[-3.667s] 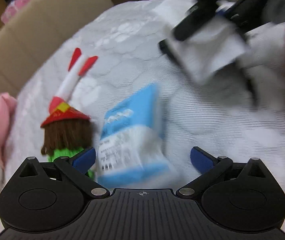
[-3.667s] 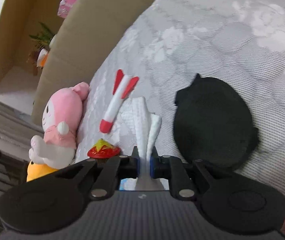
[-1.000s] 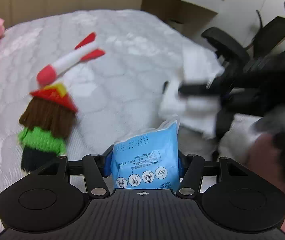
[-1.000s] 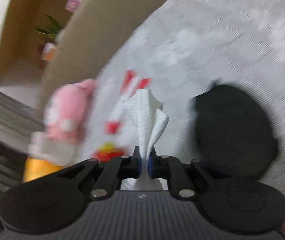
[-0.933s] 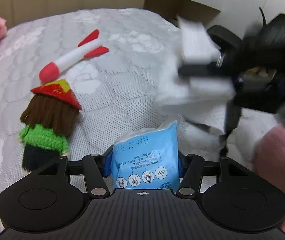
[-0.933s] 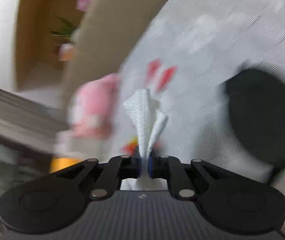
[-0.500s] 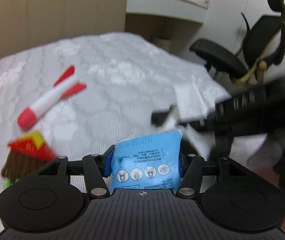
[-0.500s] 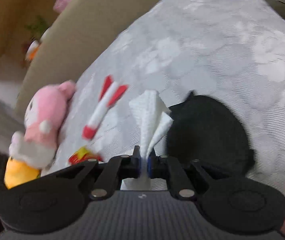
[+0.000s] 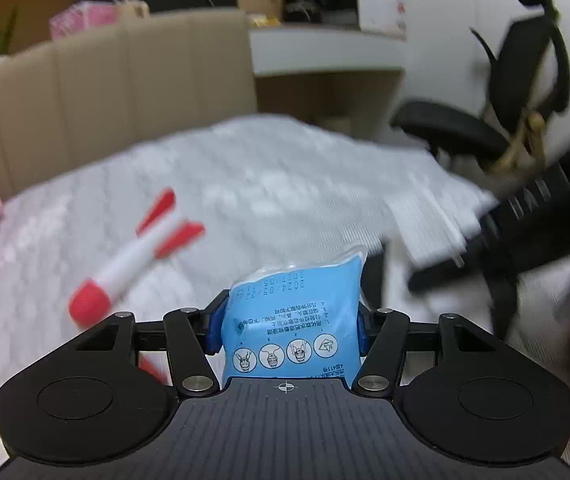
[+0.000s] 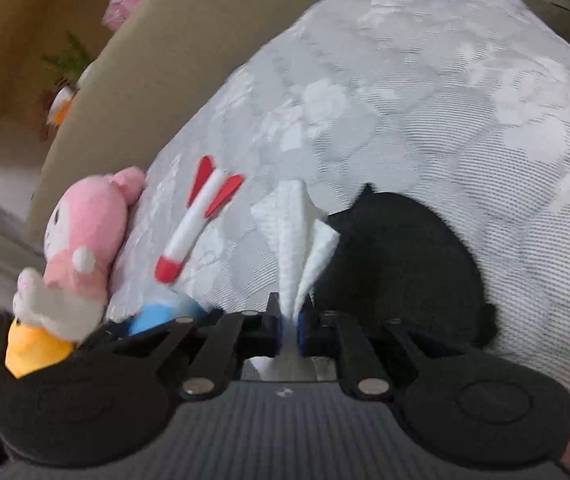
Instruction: Clean container
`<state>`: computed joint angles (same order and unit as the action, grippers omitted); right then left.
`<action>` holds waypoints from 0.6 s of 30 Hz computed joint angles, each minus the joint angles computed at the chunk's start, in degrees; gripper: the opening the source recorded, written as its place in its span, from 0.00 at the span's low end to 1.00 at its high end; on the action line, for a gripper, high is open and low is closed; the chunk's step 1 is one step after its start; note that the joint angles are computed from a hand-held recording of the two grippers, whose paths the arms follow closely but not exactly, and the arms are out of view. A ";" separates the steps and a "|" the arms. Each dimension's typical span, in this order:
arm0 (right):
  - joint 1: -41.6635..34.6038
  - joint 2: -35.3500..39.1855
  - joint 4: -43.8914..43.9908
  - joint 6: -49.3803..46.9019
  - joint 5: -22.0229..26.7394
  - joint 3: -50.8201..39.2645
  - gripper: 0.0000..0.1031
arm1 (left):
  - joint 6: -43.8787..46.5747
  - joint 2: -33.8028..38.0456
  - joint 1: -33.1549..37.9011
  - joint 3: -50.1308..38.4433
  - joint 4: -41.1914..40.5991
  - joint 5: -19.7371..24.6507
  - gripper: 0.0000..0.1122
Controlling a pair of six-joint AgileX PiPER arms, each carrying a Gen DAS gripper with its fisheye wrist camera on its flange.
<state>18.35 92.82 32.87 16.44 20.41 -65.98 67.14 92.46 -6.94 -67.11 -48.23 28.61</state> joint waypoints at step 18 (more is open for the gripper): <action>-0.91 1.13 9.24 -7.47 1.44 -0.68 0.12 | -25.46 4.19 -1.42 -13.53 26.11 16.44 0.81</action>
